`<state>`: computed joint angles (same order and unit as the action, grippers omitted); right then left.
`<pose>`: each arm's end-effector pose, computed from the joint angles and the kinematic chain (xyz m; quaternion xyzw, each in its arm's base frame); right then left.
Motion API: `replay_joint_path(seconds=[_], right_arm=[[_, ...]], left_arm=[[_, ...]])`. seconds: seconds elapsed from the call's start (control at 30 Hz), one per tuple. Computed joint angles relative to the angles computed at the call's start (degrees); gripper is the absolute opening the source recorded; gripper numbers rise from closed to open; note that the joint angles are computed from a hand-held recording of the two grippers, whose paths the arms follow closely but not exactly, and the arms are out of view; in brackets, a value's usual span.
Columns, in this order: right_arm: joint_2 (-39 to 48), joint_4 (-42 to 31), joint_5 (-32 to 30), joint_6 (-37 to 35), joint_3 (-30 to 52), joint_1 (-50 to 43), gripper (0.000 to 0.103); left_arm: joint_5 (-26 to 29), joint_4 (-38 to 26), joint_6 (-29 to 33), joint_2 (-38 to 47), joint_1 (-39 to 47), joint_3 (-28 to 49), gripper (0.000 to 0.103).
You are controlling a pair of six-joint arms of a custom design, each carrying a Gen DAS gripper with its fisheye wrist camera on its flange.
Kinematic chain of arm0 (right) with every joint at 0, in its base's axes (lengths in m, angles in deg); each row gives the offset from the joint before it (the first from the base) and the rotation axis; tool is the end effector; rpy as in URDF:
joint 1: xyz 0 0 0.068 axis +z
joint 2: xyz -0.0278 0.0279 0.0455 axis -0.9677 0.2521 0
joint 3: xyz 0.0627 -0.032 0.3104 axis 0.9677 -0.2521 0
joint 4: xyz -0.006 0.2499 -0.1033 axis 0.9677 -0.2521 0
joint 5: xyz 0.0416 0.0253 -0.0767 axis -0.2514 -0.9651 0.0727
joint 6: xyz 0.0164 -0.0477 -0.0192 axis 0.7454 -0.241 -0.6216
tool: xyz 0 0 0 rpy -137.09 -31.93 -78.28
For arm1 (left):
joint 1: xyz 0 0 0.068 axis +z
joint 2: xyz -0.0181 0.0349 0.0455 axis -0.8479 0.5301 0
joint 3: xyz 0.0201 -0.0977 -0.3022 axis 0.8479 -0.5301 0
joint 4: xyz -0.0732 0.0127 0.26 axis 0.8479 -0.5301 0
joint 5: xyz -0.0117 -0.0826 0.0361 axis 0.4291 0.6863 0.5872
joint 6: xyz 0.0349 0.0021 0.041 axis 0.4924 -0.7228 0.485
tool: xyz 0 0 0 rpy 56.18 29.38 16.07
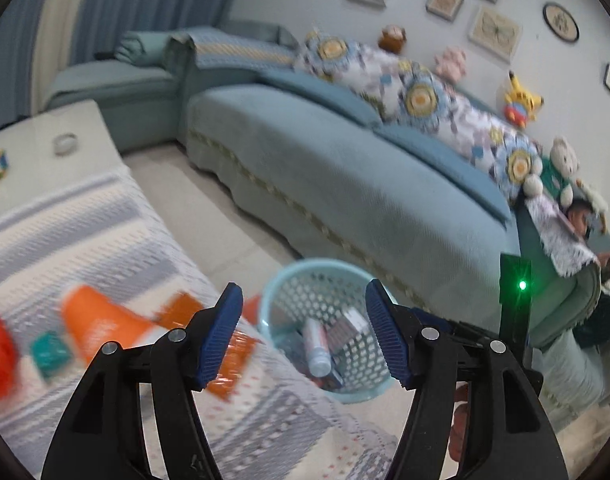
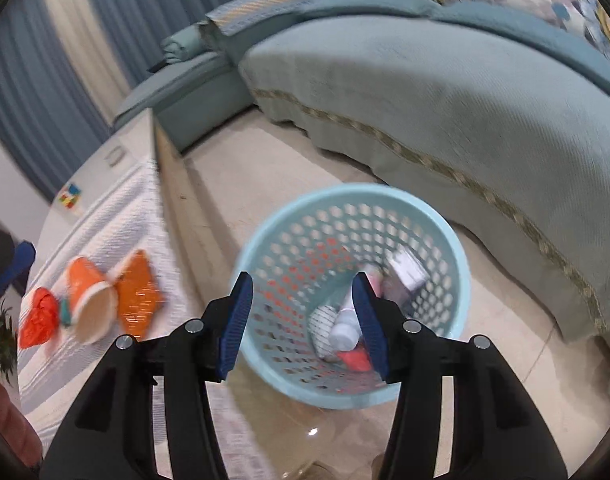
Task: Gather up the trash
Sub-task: 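Grasp the red plastic bag with the left tool while the right tool grasps the orange paper cup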
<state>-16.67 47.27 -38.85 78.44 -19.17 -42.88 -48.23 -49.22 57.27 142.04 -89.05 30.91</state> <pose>0.1919 0.1133 0.2102 0.1093 0.9266 0.1248 0.3375 0.1988 -0.1234 0.2668 0.1127 0.8767 -0.2320 0.4060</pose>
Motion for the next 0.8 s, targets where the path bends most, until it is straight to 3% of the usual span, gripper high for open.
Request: replay_joint_path(seconds=[0.17, 0.23, 0.33, 0.43, 0.53, 0.63, 0.8], right_arm=[[0.2, -3.2, 5.9, -0.4, 7.5, 9.3, 0.048], [1.9, -3.1, 8.0, -1.6, 10.7, 12.9, 0.049], [6.6, -1.2, 10.0, -3.5, 15.3, 17.1, 0.056], [14.7, 1.0, 10.8, -5.6, 20.7, 20.4, 0.062], [22.1, 2.8, 9.2, -7.4, 25.0, 21.5, 0.063], [27.4, 3.9, 7.1, -7.9, 28.1, 21.5, 0.070], [33.2, 7.8, 3.0, -6.8, 29.8, 20.2, 0.077]], left_arm=[[1.7, -11.2, 7.1, -14.9, 13.6, -0.3, 0.062], [6.5, -15.0, 11.0, -19.1, 24.0, -0.2, 0.074], [15.1, -17.3, 17.9, -20.4, 42.4, -0.8, 0.077], [17.7, -14.7, 22.2, -14.6, 54.6, -2.3, 0.077], [19.1, -8.8, 23.0, -5.1, 61.4, -4.3, 0.077], [20.8, -2.3, 22.7, 3.0, 63.5, -6.2, 0.078], [17.6, 5.5, 20.2, 12.8, 62.5, -7.3, 0.079]])
